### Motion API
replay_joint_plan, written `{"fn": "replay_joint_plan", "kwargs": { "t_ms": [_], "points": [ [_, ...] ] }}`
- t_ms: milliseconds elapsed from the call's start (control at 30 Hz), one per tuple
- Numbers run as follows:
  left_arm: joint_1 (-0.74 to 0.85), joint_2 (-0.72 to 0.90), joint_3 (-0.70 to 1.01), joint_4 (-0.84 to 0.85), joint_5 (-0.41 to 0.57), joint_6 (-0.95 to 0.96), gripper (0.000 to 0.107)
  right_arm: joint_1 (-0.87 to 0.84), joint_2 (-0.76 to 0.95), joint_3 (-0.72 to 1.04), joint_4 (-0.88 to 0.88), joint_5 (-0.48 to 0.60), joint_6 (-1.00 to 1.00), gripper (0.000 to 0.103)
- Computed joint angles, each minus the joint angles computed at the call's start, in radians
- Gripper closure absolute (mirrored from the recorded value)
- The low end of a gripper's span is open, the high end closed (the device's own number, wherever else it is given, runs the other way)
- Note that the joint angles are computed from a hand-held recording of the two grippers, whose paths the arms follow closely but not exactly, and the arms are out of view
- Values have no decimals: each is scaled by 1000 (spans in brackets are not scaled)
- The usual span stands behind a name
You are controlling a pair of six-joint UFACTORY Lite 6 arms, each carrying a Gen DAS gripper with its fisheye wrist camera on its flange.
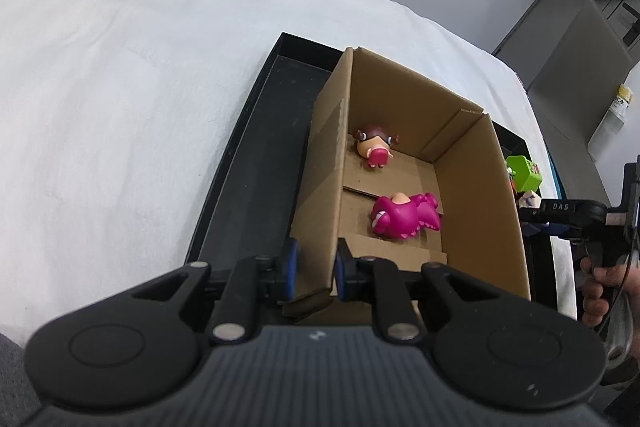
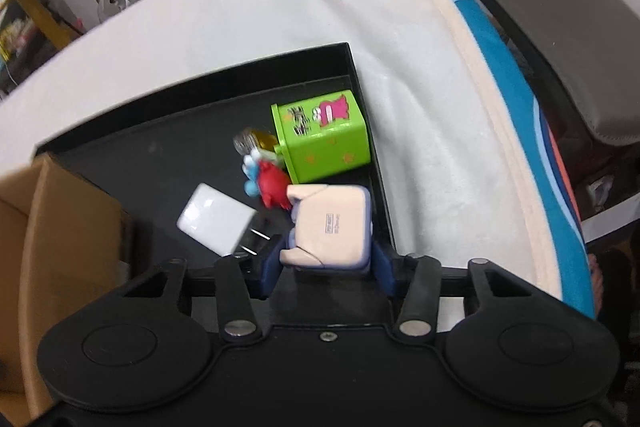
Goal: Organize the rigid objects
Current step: 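Move the right gripper to the lavender-and-cream box and grasp it, then carry the lavender box into the cardboard box and release it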
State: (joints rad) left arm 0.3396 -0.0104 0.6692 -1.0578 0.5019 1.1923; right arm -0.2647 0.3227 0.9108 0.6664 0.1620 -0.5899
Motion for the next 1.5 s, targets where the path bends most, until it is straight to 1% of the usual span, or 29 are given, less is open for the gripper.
{"fn": "replay_joint_plan", "kwargs": {
  "t_ms": [67, 167, 233, 300, 400, 733, 933, 1200, 1500],
  "points": [
    [2, 2, 0, -2, 1, 1, 90, 17, -22, -29, -30, -34, 33, 59],
    [6, 4, 2, -4, 7, 2, 90, 5, -63, -58, 93, -15, -85, 60],
    [7, 4, 4, -1, 8, 1, 90, -7, -96, -76, 95, 14, -82, 60],
    [7, 4, 4, 0, 9, -1, 90, -21, -136, -100, 144, 44, -131, 60],
    [11, 4, 3, -8, 13, 6, 89, -22, -196, -139, 151, 61, -135, 60],
    [12, -1, -4, -21, 14, 21, 89, -5, -381, -182, 44, 162, -1, 60],
    [23, -5, -8, -17, 27, 25, 89, 50, -467, -168, -83, 204, 161, 60],
    [27, -9, -9, -10, 39, 22, 89, 141, -497, -111, -204, 221, 335, 60],
    [19, -5, -13, -17, 39, 26, 89, 270, -465, -28, -253, 227, 455, 60]
  ]
}}
